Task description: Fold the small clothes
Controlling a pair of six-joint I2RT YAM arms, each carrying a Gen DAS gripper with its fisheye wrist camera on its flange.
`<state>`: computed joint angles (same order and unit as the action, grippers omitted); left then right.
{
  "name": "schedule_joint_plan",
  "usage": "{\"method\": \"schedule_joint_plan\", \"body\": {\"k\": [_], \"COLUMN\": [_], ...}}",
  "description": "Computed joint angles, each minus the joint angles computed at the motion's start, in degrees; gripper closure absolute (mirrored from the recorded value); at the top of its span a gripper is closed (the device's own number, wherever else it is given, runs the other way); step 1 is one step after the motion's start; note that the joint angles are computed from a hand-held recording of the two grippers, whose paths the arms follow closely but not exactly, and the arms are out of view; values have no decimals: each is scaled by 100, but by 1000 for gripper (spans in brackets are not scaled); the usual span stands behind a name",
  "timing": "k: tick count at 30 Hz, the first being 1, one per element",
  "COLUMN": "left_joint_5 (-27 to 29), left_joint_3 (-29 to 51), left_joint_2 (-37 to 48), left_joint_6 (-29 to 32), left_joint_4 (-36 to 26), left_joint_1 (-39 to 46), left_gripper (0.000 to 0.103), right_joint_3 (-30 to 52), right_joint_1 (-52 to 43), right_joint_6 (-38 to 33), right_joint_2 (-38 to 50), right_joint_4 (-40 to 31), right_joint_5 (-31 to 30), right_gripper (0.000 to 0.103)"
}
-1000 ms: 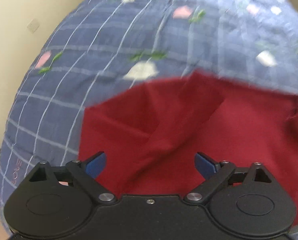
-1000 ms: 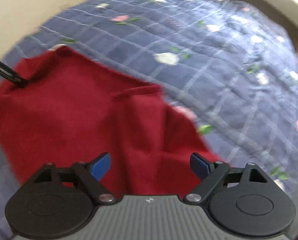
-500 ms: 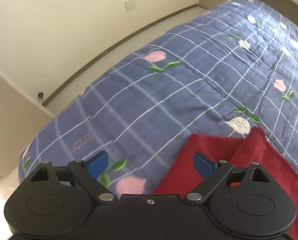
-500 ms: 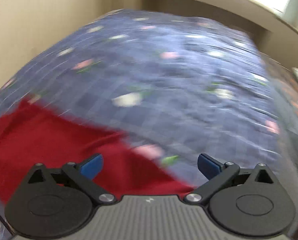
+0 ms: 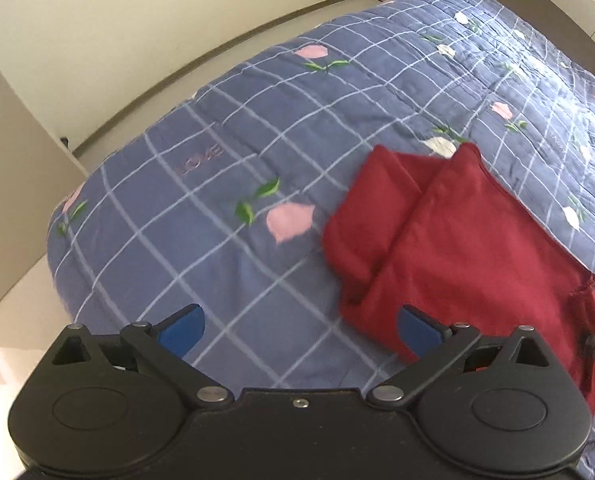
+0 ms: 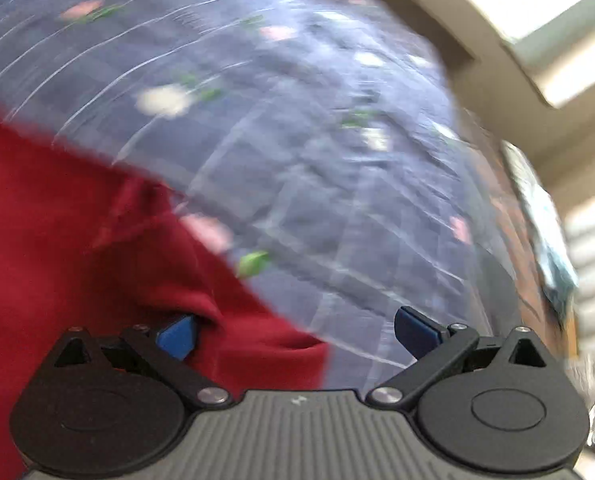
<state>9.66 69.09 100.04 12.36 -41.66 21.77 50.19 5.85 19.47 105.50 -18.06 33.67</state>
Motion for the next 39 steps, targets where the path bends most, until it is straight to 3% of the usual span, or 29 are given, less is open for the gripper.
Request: {"method": "schedule_joint_plan", "body": {"k": [4, 11, 17, 23, 28, 34, 39], "left_joint_5": [311, 823, 1279, 1452, 1706, 1830, 1846], "left_joint_3": [-225, 91, 188, 220, 440, 388, -13], "left_joint_2": [-486, -660, -739, -847, -676, -699, -978], "left_joint_6": [362, 1345, 2261, 3724, 4537, 4966, 4869], "left_joint_4": [-252, -1049, -1612, -2268, -2919, -3346, -3260], "left_joint_1": [575, 1612, 2288, 2988, 3528, 3703, 3507], "left_gripper": [1, 1, 1, 1, 1, 1, 1], "right_joint_3": [-452, -840, 15, 796, 1129, 1067, 822], "right_joint_1": [360, 2623, 4636, 5673, 6315, 6779, 6899], "right_joint_6": [762, 2912, 4451, 5743, 6946, 7588, 7469], "right_joint_2": [-1034, -2494, -1970, -1466, -1235, -1344, -1604], "right_joint_4": [-535, -1358, -2123, -3073, -3907, -4354, -4449], "right_joint_5": [407, -296, 75, 311, 311, 318, 284], "right_gripper": [0, 0, 0, 0, 0, 0, 0]}}
